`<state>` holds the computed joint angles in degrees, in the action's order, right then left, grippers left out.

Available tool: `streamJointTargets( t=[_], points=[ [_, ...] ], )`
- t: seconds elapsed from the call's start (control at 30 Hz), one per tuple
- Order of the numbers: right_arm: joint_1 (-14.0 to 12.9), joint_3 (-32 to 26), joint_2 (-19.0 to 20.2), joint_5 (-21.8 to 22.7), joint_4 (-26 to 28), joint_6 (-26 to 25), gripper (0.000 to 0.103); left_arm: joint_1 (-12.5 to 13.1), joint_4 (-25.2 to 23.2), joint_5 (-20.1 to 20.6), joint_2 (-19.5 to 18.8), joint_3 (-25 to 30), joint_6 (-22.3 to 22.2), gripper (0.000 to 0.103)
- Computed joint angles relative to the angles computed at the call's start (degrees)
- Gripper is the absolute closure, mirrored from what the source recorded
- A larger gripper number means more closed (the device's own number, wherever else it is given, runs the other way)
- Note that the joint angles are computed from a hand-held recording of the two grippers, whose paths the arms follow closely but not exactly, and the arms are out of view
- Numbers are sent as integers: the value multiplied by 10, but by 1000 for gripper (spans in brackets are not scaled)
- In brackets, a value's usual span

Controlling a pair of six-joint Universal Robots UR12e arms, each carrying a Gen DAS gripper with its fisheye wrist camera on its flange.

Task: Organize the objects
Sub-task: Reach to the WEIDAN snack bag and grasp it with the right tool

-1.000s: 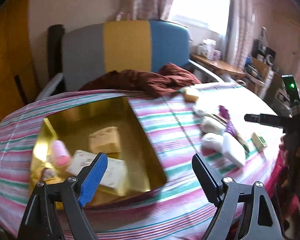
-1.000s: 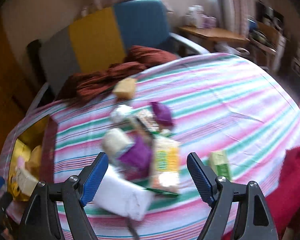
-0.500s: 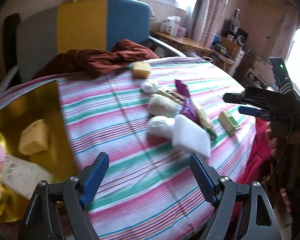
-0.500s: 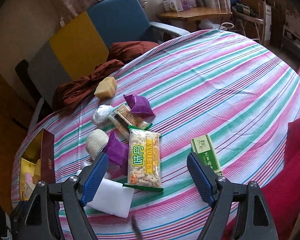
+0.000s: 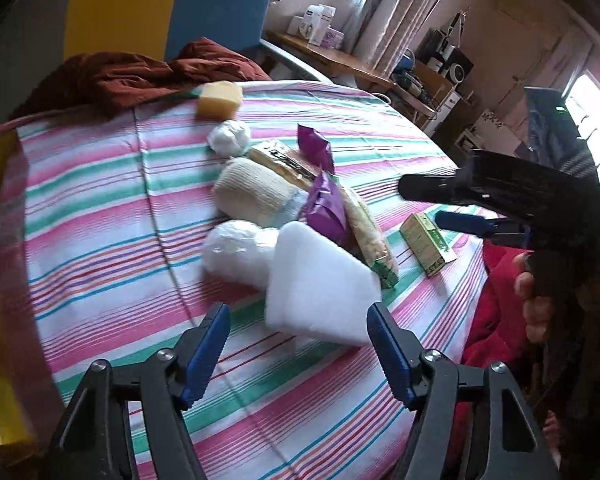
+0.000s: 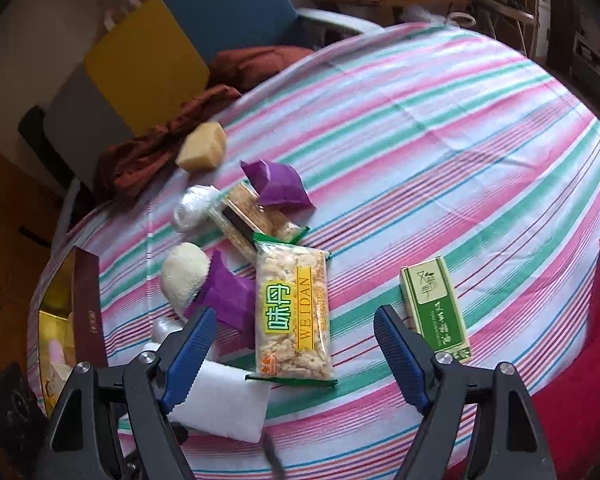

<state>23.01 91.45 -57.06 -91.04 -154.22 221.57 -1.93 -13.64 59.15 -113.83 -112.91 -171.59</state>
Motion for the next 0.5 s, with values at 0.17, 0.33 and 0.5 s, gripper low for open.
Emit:
streamJointTargets(
  t=[0.17, 0.33, 0.5],
  points=[
    [-4, -33, 19, 26, 71, -12, 21, -3, -21, -19, -11, 14, 1, 49],
    [-7, -55, 36, 54, 118, -24, 21, -1, -32, -40, -17, 20, 3, 65],
    [-16, -42, 35, 106, 86, -23, 47, 4, -22, -56, -14, 15, 13, 72]
  ],
)
